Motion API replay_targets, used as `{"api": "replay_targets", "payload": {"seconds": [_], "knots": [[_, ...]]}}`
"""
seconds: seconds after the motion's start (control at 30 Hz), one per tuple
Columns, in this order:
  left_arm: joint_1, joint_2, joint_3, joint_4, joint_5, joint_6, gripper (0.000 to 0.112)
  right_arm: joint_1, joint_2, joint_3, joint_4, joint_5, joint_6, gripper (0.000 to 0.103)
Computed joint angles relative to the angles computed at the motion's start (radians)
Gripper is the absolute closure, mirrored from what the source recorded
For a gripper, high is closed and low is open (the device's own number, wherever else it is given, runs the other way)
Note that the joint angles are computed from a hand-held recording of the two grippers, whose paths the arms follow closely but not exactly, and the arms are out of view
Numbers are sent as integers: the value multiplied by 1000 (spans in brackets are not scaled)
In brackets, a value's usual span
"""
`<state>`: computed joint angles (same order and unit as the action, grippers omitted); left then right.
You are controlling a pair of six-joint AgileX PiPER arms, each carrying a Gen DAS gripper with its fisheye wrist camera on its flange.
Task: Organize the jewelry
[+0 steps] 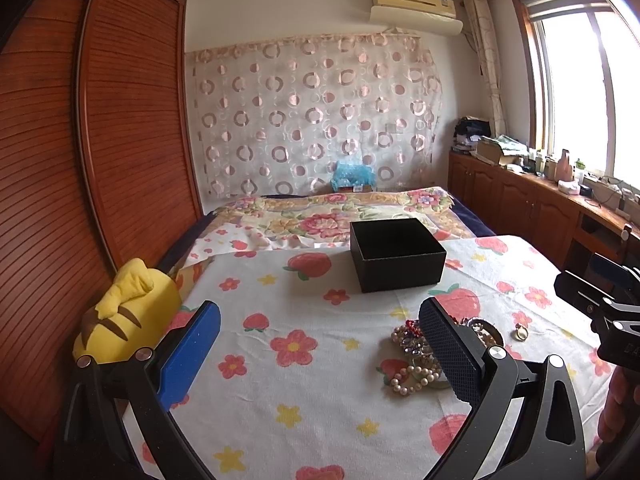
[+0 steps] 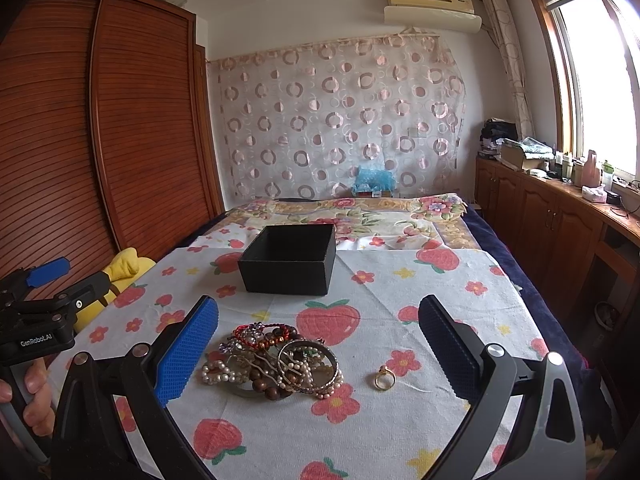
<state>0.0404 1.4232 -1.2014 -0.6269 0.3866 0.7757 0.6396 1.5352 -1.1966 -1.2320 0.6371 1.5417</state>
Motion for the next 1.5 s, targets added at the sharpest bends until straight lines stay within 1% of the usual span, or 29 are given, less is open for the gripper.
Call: {"api": "replay_targets", "payload": {"seconds": [0.03, 0.3, 0.33, 0.6, 0.7, 1.5], "knots": [[13, -7, 5, -17, 11, 14, 16, -1, -1, 1, 1, -2, 0, 3], [12, 9, -19, -6, 18, 2, 16, 6, 1, 3, -7, 3, 14, 3], [11, -10, 11, -21, 5, 18, 16, 7, 1, 2, -8, 3, 14, 3], [-5, 4, -9, 26, 2, -33, 16, 5, 0, 3, -7, 1, 12, 3], [12, -13, 10, -17, 6, 15, 16, 5, -1, 4, -6, 0, 11, 3], [9, -16, 14, -12, 2, 12, 16, 5, -2, 4, -10, 1, 15, 3]]}}
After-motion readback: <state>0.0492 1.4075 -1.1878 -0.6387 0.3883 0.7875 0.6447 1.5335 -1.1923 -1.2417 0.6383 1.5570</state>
